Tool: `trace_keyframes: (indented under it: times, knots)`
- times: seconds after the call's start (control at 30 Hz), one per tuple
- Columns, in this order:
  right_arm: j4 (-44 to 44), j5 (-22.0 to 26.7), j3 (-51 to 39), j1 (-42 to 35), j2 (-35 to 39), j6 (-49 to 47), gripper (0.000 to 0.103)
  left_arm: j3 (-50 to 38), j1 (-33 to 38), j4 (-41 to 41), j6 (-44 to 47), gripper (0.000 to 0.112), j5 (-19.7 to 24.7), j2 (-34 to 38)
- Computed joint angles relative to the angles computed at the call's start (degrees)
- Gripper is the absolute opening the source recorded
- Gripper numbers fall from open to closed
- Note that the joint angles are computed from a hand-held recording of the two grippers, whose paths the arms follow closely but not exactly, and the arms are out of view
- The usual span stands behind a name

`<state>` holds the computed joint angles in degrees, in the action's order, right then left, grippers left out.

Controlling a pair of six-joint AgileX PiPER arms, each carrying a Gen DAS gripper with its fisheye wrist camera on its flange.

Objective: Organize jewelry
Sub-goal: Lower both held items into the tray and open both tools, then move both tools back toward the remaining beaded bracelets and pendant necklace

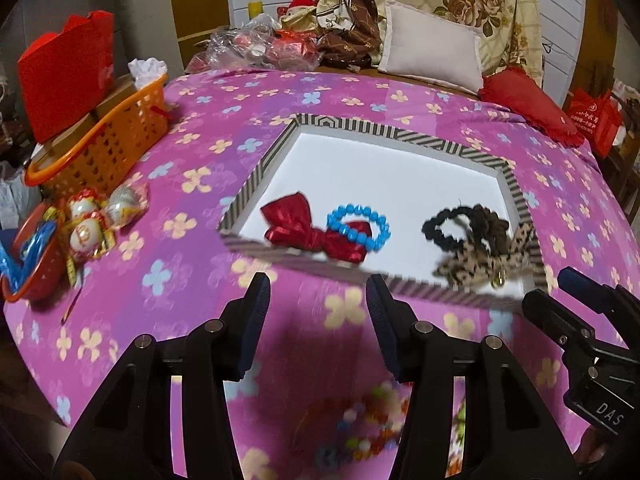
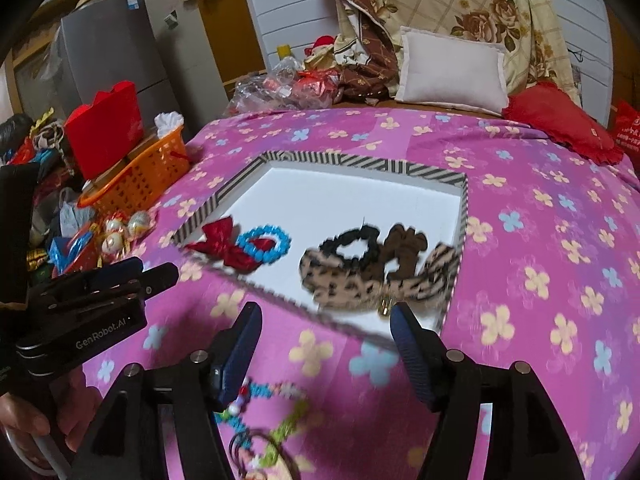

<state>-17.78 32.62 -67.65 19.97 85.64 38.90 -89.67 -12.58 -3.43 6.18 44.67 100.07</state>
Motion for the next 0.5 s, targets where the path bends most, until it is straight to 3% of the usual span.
trace_keyframes:
  times: [0.5]
  knots:
    - [-6.96,1.91,8.24,7.78,-6.71,11.27,0.064,16.73,3.61,-1.94,2.93,0.05,-4.32,-11.9]
